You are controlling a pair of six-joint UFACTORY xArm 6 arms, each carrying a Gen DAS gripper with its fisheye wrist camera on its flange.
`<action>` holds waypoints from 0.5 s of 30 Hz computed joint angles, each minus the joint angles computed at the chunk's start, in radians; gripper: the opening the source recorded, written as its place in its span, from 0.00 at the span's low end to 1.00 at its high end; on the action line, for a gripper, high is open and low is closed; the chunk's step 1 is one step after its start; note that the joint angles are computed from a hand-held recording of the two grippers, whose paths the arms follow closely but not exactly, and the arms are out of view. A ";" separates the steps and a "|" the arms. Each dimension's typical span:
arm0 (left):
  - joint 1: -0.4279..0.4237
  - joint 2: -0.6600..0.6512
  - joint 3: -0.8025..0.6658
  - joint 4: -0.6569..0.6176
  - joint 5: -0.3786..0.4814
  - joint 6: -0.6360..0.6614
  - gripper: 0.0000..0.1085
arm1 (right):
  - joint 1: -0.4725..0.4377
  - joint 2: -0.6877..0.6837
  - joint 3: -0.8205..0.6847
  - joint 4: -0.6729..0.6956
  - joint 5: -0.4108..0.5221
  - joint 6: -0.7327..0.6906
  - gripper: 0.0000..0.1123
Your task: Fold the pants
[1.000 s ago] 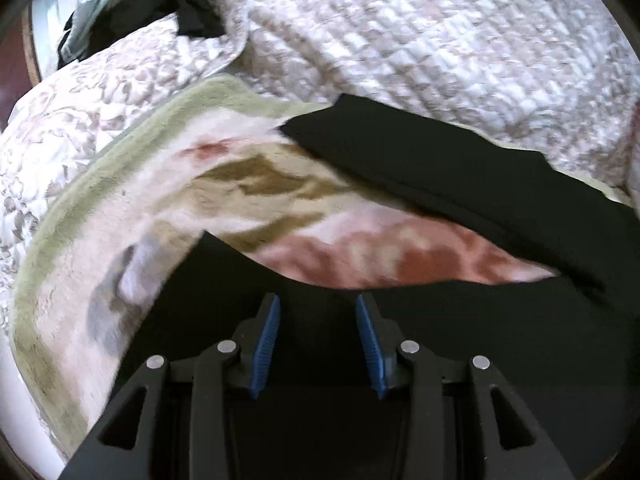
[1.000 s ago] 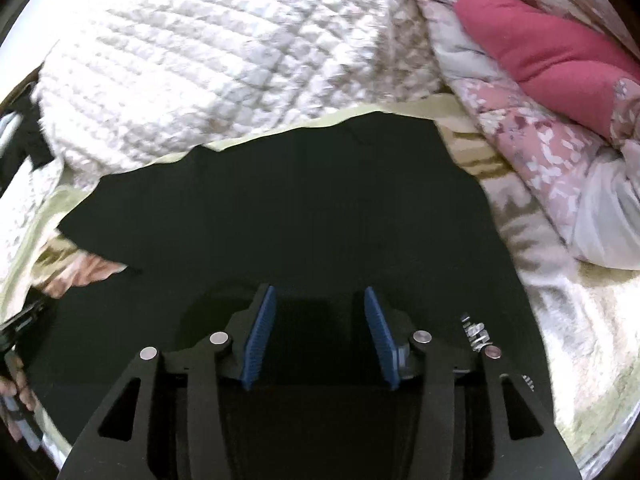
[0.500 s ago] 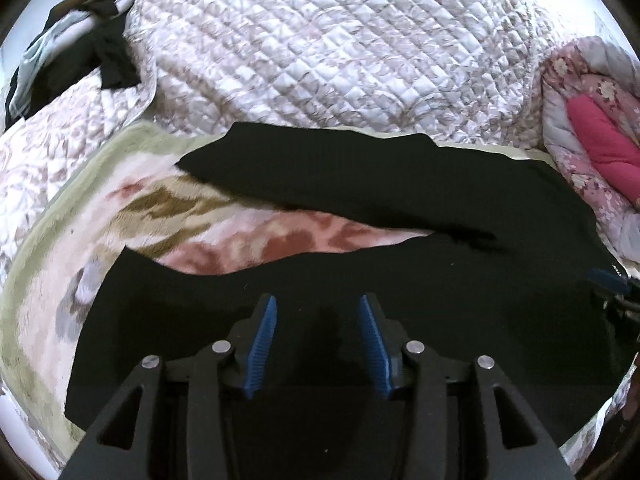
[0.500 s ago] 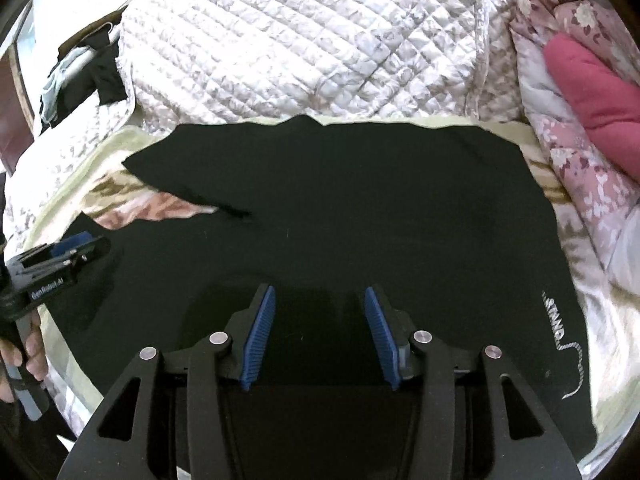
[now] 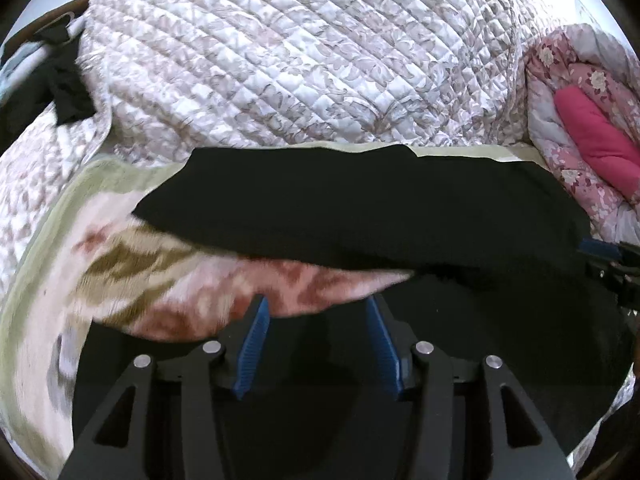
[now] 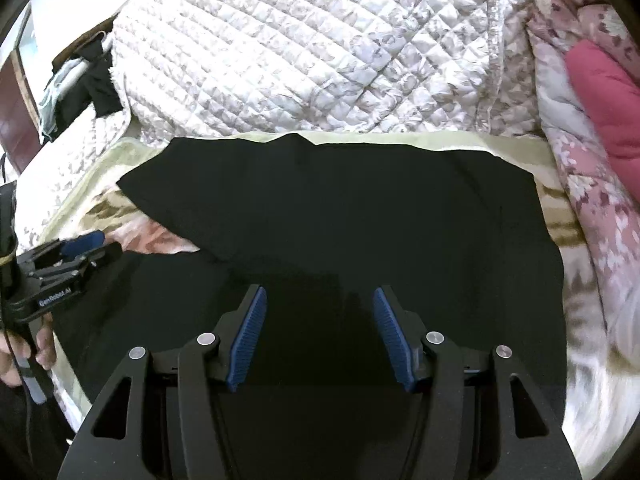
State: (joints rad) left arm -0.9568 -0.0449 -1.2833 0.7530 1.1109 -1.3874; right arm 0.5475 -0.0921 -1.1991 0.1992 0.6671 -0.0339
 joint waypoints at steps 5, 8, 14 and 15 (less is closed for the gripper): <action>0.094 0.040 -0.040 0.000 -0.086 0.102 0.56 | -0.050 0.146 -0.168 0.030 0.034 -0.119 0.57; 0.165 0.086 -0.081 -0.029 -0.144 0.167 0.60 | -0.073 0.256 -0.297 0.010 0.066 -0.157 0.58; 0.276 0.234 -0.208 -0.101 -0.226 0.283 0.61 | -0.113 0.539 -0.661 -0.020 0.204 -0.196 0.59; 0.286 0.261 -0.233 -0.105 -0.230 0.299 0.61 | -0.119 0.599 -0.744 -0.022 0.246 -0.193 0.59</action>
State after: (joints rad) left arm -0.6704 0.2157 -1.5161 0.6480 0.8812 -1.0884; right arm 0.4286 0.5072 -1.9427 0.1775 0.9135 -0.2273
